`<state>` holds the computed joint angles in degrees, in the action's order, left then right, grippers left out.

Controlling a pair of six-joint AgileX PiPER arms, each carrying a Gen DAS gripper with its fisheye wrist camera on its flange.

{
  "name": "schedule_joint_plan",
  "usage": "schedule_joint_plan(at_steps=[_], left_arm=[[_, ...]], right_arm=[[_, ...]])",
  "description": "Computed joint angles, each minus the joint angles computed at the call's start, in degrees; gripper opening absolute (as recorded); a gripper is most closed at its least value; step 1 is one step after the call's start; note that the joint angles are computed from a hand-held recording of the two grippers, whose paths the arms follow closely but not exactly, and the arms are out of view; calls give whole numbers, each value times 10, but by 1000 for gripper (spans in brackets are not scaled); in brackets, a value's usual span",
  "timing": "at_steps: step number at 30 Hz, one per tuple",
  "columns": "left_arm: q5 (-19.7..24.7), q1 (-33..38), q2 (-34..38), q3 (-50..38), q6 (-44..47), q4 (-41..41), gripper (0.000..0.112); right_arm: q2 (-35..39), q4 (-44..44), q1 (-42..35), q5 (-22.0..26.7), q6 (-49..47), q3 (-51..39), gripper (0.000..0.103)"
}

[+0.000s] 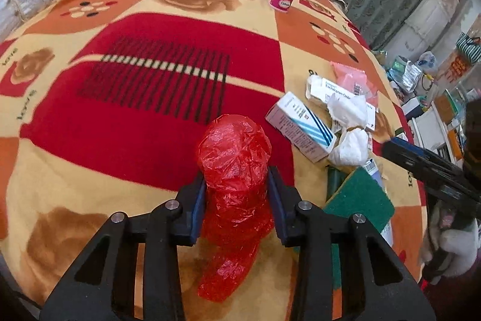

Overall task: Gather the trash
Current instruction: 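Grasp the red plastic bag with the left tool while the right tool grasps white tissues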

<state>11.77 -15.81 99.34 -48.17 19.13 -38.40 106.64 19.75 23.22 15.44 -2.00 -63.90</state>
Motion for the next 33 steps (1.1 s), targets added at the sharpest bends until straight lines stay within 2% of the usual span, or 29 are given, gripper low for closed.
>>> schedule_joint_plan(at_steps=[4, 7, 8, 9, 11, 16, 18, 25, 30, 33], left_arm=[[4, 6, -20, 7, 1, 6, 35], [13, 11, -27, 8, 19, -14, 35], [15, 11, -28, 8, 18, -12, 35], [17, 10, -29, 6, 9, -4, 35], [21, 8, -35, 7, 3, 2, 35], [24, -9, -59, 3, -33, 33, 35], [26, -25, -68, -4, -72, 65, 35], [33, -102, -74, -41, -189, 155, 35], [43, -168, -54, -83, -278, 225, 35], [50, -210, -34, -116, -334, 272, 35]], right_arm=[[57, 5, 14, 31, -7, -76, 52], [100, 10, 17, 60, -9, -129, 41], [113, 26, 15, 71, -25, -144, 31], [125, 31, 16, 82, -32, -157, 29], [122, 34, 17, 72, -38, -150, 28], [43, 153, 0, 30, -153, -65, 26], [2, 191, -9, 17, -190, -29, 26], [-97, 156, -28, -6, -173, 63, 26], [-162, 97, -46, -24, -131, 143, 26], [-203, 127, -73, -29, -165, 191, 26]])
